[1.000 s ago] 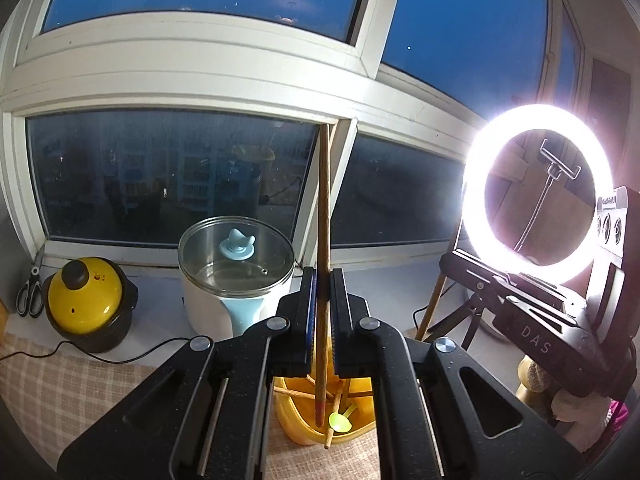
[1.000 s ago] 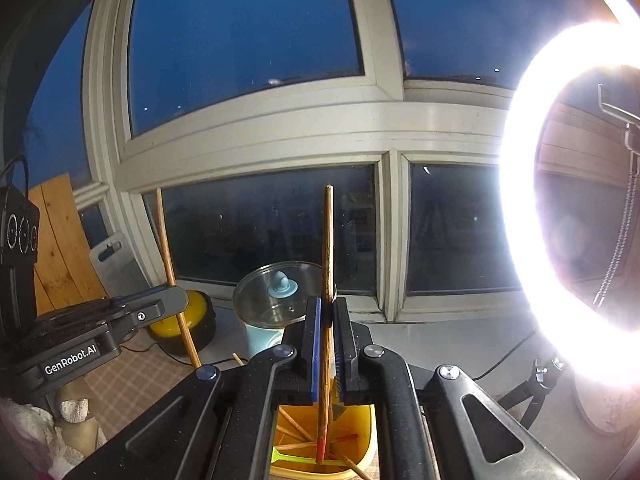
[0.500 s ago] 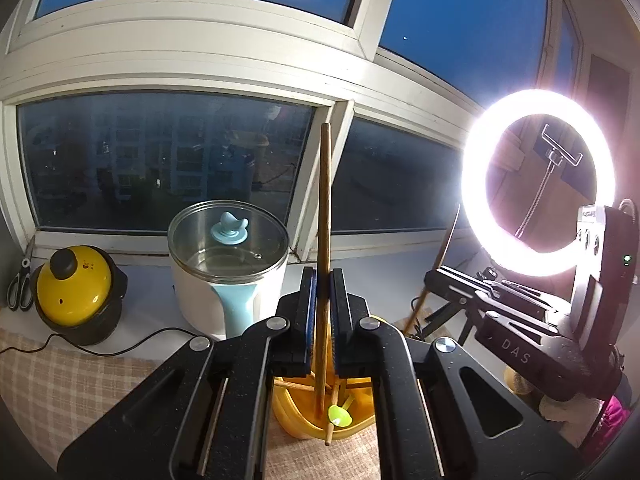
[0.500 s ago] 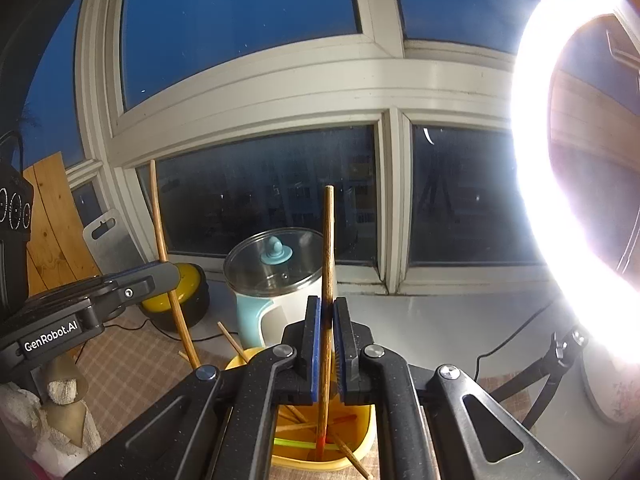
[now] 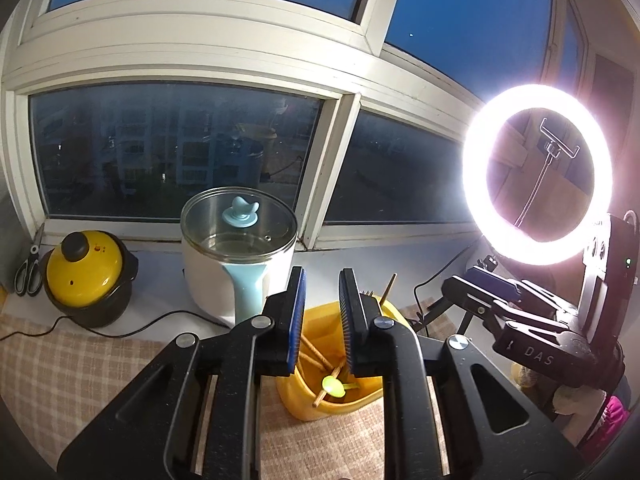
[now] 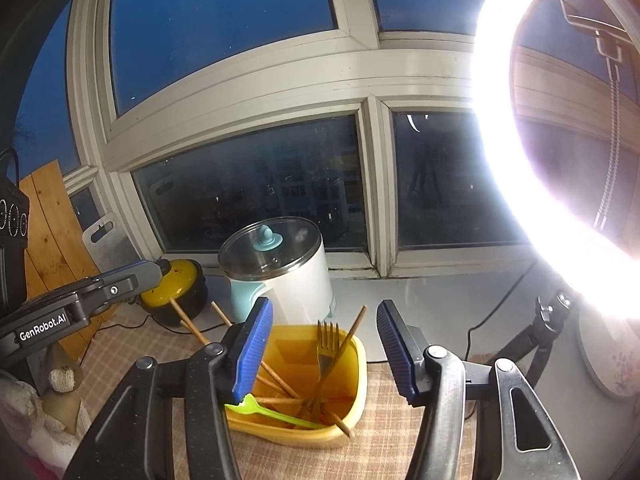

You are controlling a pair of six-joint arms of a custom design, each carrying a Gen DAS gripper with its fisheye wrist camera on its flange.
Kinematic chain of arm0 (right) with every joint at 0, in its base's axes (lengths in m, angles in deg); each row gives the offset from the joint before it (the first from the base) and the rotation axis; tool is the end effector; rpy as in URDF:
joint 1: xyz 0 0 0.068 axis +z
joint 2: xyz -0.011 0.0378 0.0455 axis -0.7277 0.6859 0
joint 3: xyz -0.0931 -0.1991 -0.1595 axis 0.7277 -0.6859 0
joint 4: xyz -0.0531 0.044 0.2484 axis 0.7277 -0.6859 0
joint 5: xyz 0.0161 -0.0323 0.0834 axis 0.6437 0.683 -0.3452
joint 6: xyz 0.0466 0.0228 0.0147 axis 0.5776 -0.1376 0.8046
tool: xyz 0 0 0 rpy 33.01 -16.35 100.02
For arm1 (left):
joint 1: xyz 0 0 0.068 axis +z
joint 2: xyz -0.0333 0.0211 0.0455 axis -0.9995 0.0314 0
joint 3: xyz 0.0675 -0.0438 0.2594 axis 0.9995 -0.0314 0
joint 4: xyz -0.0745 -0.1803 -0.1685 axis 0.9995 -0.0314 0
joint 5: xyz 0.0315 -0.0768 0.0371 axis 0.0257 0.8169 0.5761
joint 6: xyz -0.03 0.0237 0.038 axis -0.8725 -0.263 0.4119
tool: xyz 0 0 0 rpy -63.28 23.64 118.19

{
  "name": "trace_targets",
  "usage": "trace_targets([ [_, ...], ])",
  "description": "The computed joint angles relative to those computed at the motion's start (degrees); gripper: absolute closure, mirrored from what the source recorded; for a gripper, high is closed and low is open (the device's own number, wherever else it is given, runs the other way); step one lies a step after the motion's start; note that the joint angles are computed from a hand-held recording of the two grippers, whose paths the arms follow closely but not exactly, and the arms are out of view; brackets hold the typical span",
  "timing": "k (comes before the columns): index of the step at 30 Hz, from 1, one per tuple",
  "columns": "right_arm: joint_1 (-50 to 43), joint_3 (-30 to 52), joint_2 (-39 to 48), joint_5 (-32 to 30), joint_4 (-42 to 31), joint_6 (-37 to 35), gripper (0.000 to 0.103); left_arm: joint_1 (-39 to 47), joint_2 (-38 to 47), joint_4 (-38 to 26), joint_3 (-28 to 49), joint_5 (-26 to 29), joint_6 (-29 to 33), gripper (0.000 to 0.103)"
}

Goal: Organize utensils
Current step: 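Move both open tools back down toward the metal and clear plastic spoons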

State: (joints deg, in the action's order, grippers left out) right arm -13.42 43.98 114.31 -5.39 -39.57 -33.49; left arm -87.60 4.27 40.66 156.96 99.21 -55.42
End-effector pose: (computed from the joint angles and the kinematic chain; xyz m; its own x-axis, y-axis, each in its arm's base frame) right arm 0.2376 0.1376 0.3888 -0.5751 0.1679 -0.8007 0.0835 0.9857 0.1467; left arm 0.3136 -0.0193 0.3741 -0.5718 0.1267 -0.8106 0.5751 0.7666 -0.2858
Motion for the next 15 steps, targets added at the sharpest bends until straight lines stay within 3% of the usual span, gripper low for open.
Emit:
trace_targets([
  [8,4.15,-1.04,-2.29,2.47,-2.65,2.78,0.039,2.84,-3.50,-3.16,-1.76,1.00,3.24,0.088],
  [15,10.86,-3.19,-5.45,6.40,-5.77,6.23,0.032,7.64,-8.02,-7.59,-5.81,2.71,9.92,0.088],
])
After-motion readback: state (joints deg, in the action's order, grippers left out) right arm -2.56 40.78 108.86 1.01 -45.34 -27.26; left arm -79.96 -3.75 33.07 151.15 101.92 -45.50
